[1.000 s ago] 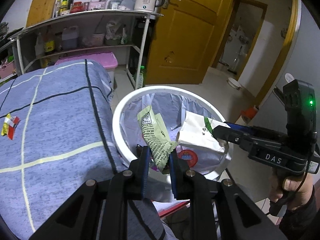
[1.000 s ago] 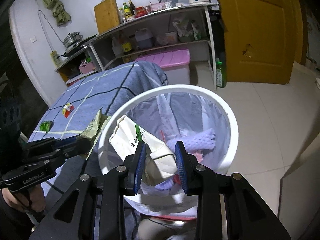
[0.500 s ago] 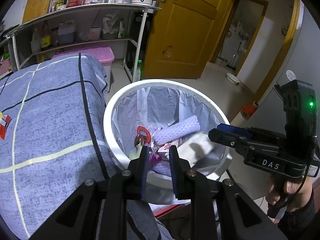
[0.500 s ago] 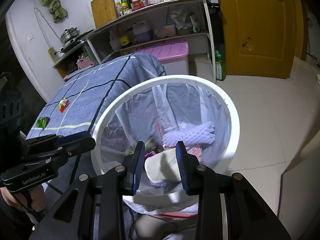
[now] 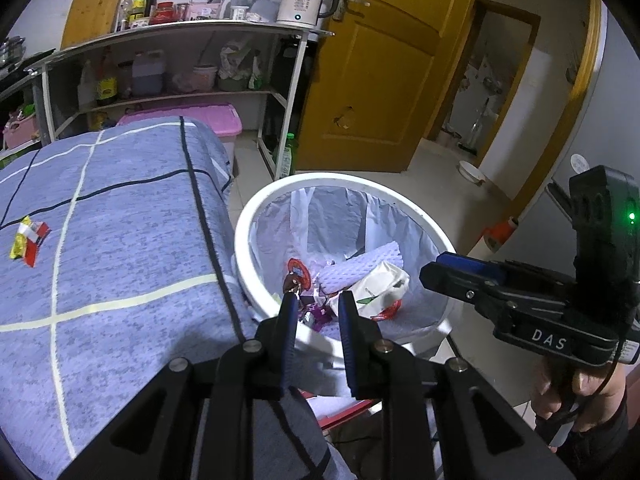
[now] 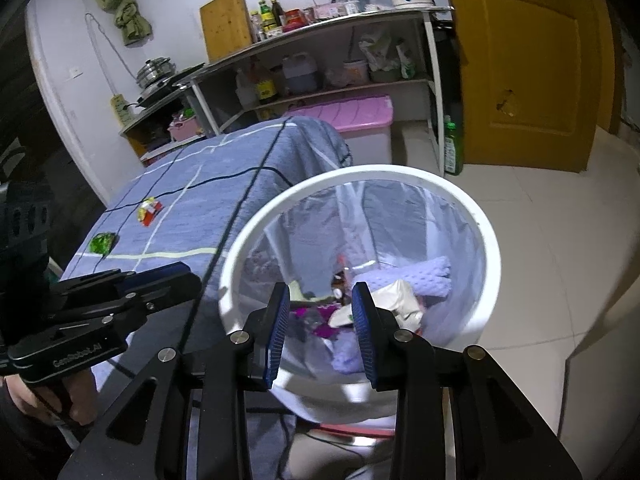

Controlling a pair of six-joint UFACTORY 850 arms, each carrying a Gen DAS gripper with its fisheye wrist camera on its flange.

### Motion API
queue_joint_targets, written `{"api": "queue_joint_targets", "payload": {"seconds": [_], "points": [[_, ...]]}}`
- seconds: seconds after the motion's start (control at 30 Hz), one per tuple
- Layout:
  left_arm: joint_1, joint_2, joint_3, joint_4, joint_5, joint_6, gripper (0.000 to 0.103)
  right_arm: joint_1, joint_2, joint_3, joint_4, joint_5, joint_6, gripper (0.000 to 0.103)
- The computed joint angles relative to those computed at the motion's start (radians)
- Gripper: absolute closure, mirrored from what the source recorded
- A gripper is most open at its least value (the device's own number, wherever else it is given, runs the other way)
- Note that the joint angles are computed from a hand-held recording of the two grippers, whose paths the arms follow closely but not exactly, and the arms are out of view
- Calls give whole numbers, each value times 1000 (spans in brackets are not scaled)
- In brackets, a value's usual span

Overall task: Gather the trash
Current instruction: 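Open both tools over the white bin to drop the wrapper and paper bag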

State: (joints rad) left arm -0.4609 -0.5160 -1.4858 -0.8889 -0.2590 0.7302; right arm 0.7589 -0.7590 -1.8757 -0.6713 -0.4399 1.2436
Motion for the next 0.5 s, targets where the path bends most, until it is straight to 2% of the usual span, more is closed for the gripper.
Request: {"api": "queue_joint_targets", "payload": {"seconds": [0.5], "points": [[38, 125, 151, -144, 80, 119, 81, 57, -63, -140, 23, -14, -98, 63]]}}
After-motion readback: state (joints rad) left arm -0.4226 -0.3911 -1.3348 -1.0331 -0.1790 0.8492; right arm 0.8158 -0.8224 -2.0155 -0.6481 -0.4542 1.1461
